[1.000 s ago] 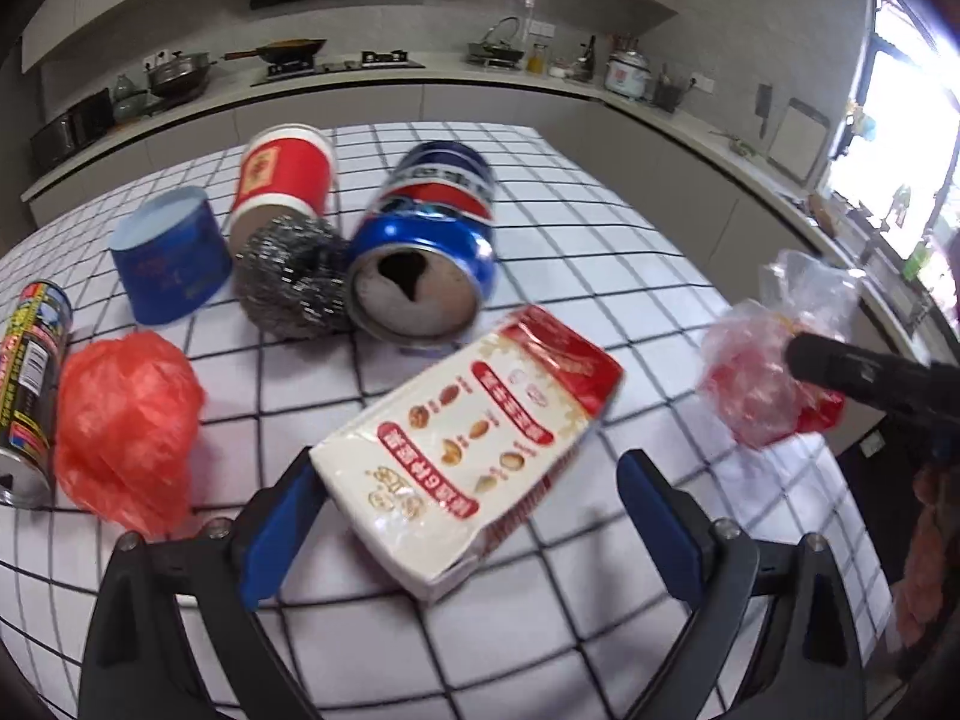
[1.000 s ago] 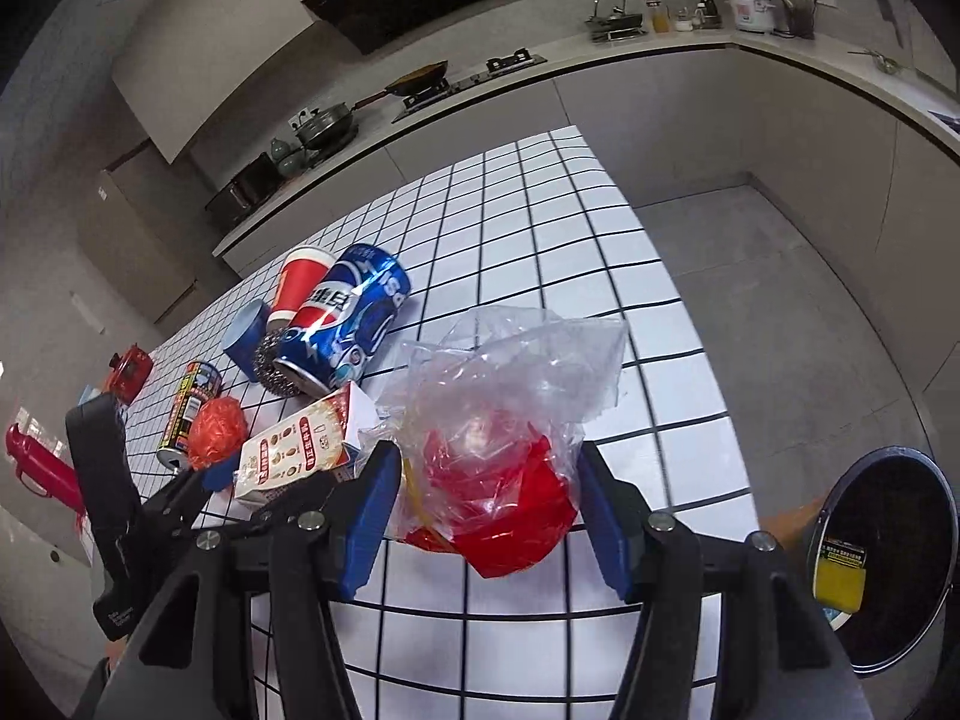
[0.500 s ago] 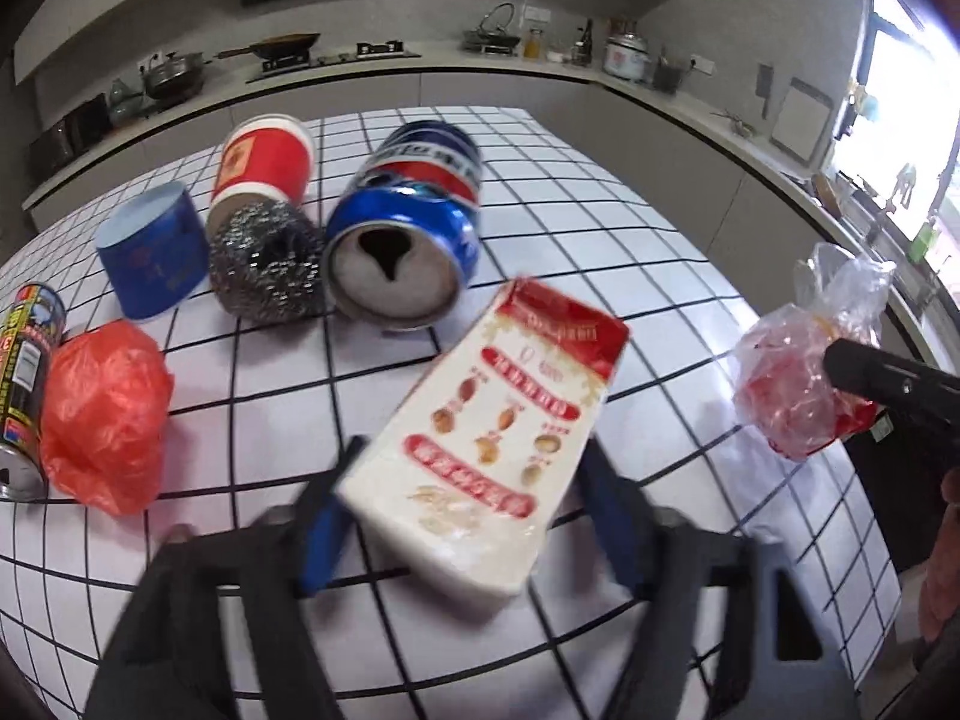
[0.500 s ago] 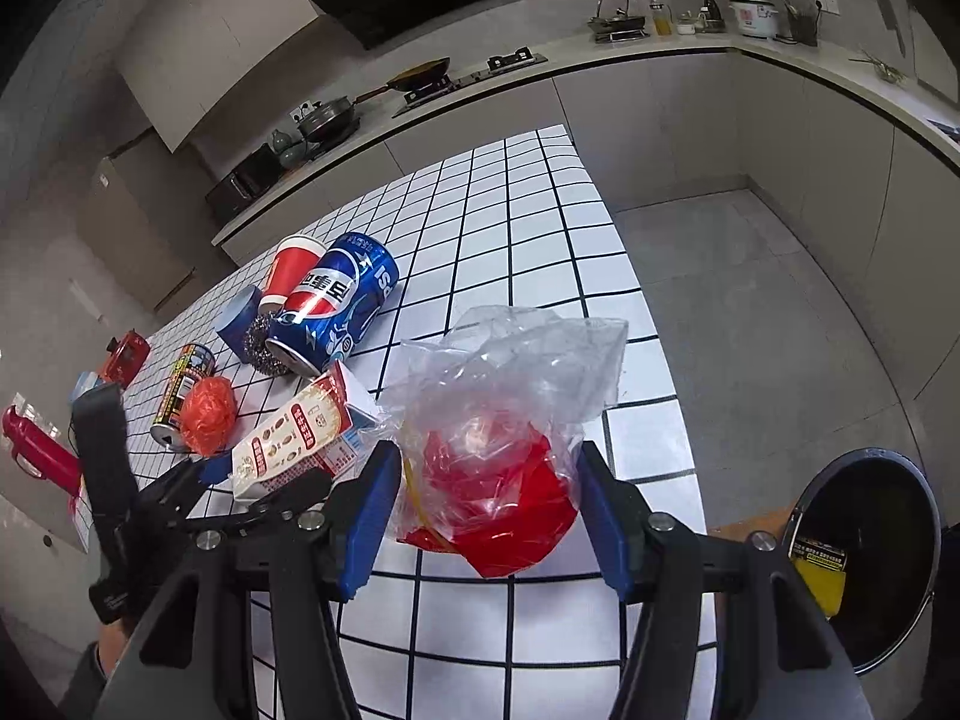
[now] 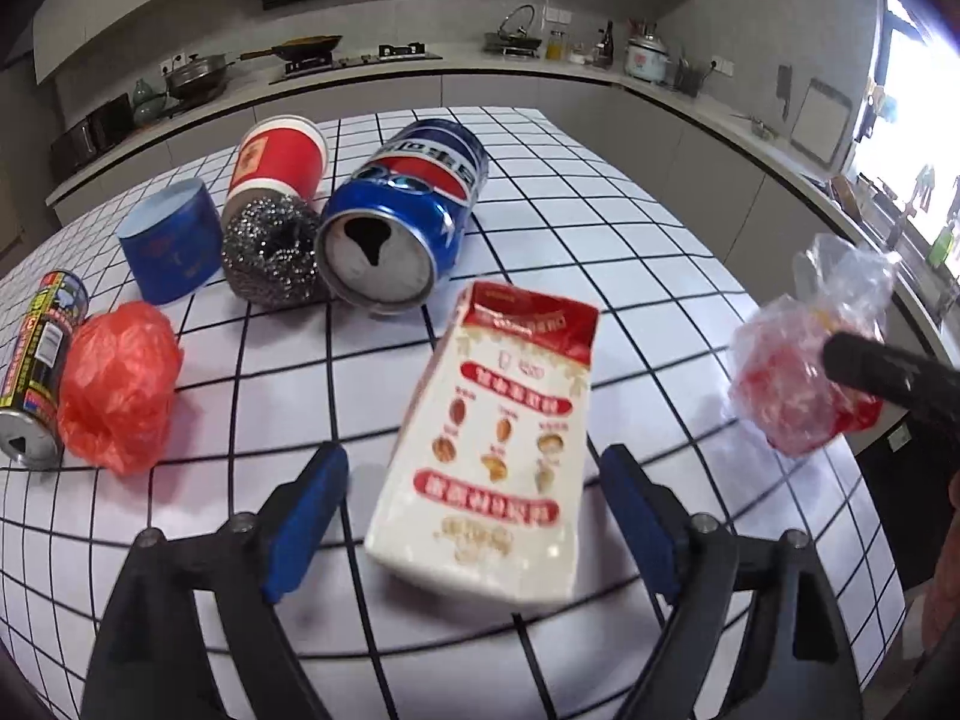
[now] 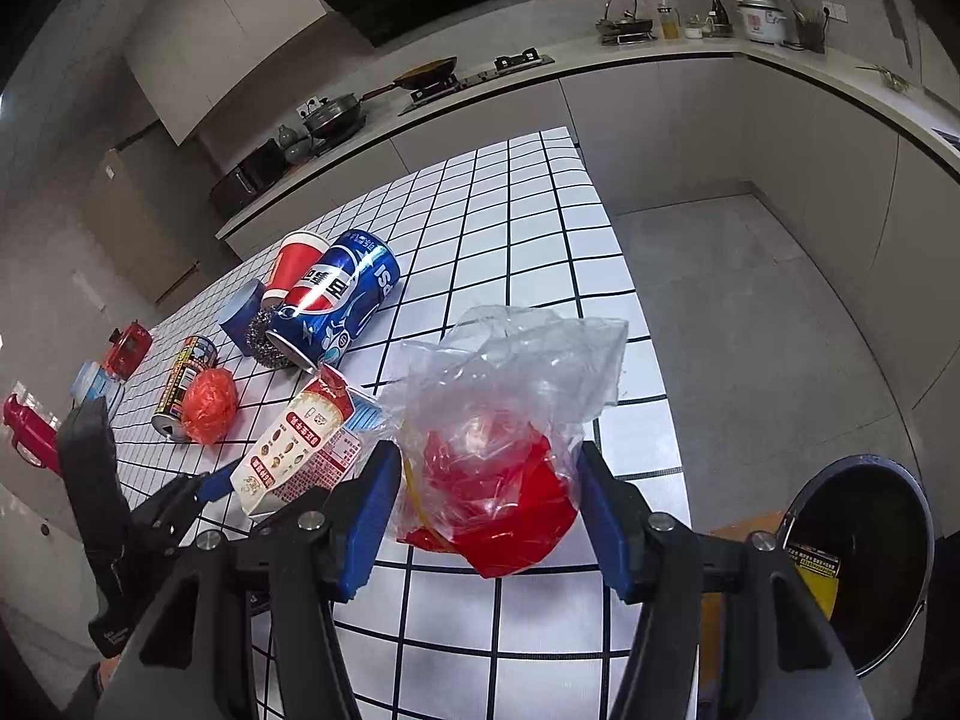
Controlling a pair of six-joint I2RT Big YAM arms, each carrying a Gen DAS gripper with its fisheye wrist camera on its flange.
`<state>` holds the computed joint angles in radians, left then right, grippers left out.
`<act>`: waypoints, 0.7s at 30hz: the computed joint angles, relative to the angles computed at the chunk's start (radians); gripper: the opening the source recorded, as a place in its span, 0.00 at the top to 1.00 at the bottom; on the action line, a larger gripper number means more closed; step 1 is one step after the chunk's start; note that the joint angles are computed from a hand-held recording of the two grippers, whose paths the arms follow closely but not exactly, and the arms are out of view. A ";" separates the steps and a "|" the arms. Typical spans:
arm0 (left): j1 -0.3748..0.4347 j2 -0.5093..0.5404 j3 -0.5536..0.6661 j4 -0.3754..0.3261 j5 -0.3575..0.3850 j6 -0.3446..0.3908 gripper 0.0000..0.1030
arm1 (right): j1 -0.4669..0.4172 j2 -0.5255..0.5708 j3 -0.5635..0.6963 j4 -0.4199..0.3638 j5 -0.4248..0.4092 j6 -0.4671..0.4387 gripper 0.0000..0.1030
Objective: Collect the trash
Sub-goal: 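Lift the plastic bag with the right gripper while the left gripper grasps the snack box, then carry the plastic bag and snack box over the bin and open both grippers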
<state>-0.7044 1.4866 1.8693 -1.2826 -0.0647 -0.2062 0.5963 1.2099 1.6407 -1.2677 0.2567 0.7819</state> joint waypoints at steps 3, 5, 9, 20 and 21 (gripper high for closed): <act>0.004 0.001 0.004 0.023 0.028 -0.005 0.47 | -0.001 0.001 0.003 -0.010 0.001 -0.007 0.41; -0.005 -0.020 -0.015 0.056 0.008 -0.022 0.47 | 0.001 0.000 0.004 -0.014 0.003 -0.011 0.41; -0.036 -0.037 -0.021 0.078 -0.051 -0.055 0.47 | 0.000 -0.007 -0.005 -0.009 0.004 -0.025 0.41; -0.148 -0.047 -0.019 0.056 -0.145 -0.153 0.47 | -0.028 -0.088 -0.048 -0.005 -0.014 -0.079 0.41; -0.163 -0.037 -0.005 0.051 -0.152 -0.161 0.47 | -0.036 -0.100 -0.052 -0.010 -0.016 -0.086 0.41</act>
<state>-0.8679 1.4491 1.8639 -1.2318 -0.2168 -0.3669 0.5603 1.1101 1.5886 -1.2781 0.2403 0.6962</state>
